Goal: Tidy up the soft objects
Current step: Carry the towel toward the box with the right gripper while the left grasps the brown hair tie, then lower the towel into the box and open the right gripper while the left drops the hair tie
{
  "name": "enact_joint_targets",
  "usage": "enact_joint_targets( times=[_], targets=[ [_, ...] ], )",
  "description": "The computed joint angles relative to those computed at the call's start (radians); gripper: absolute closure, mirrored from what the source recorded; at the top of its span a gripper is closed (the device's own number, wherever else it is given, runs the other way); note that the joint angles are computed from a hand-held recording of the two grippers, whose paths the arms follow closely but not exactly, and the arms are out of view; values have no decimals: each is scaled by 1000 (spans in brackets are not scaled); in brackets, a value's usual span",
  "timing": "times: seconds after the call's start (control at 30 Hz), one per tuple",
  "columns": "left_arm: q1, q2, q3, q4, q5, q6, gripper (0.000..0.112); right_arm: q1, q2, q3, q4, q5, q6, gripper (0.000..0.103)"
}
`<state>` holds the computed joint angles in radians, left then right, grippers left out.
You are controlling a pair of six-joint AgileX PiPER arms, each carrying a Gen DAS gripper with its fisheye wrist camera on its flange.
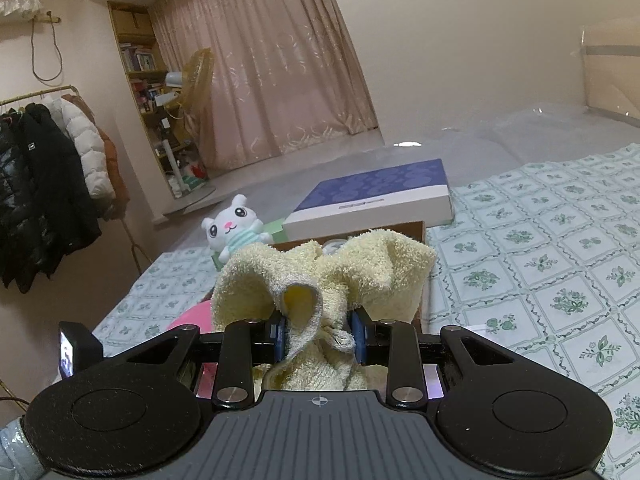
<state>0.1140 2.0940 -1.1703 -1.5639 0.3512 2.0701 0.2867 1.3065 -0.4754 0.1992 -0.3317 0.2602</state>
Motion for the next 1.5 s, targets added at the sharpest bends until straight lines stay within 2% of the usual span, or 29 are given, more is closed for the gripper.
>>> enact_joint_targets(
  times=[0.27, 0.5, 0.6, 0.73, 0.97, 1.17, 1.33, 1.5],
  targets=[
    [11, 6, -18, 38, 6, -56, 90, 7, 11, -18, 103, 16, -94, 72],
    [35, -27, 2, 33, 28, -50, 101, -2, 11, -38, 94, 24, -102, 72],
    [54, -53, 12, 39, 48, -48, 102, -35, 22, -58, -53, 35, 26, 72],
    [89, -102, 17, 33, 88, -39, 102, -73, 43, -101, -194, 47, 113, 72],
    [92, -120, -105, 127, 144, -197, 102, -165, 152, -236, -614, 38, 460, 72],
    [15, -46, -288, 272, 163, -399, 102, -207, 296, -413, -850, 16, 670, 72],
    [-50, 57, -472, 439, 177, -617, 102, -219, 443, -606, -1154, 4, 942, 72],
    [-94, 161, -635, 594, 184, -796, 102, -217, 614, -807, -1383, -40, 1168, 72]
  ],
)
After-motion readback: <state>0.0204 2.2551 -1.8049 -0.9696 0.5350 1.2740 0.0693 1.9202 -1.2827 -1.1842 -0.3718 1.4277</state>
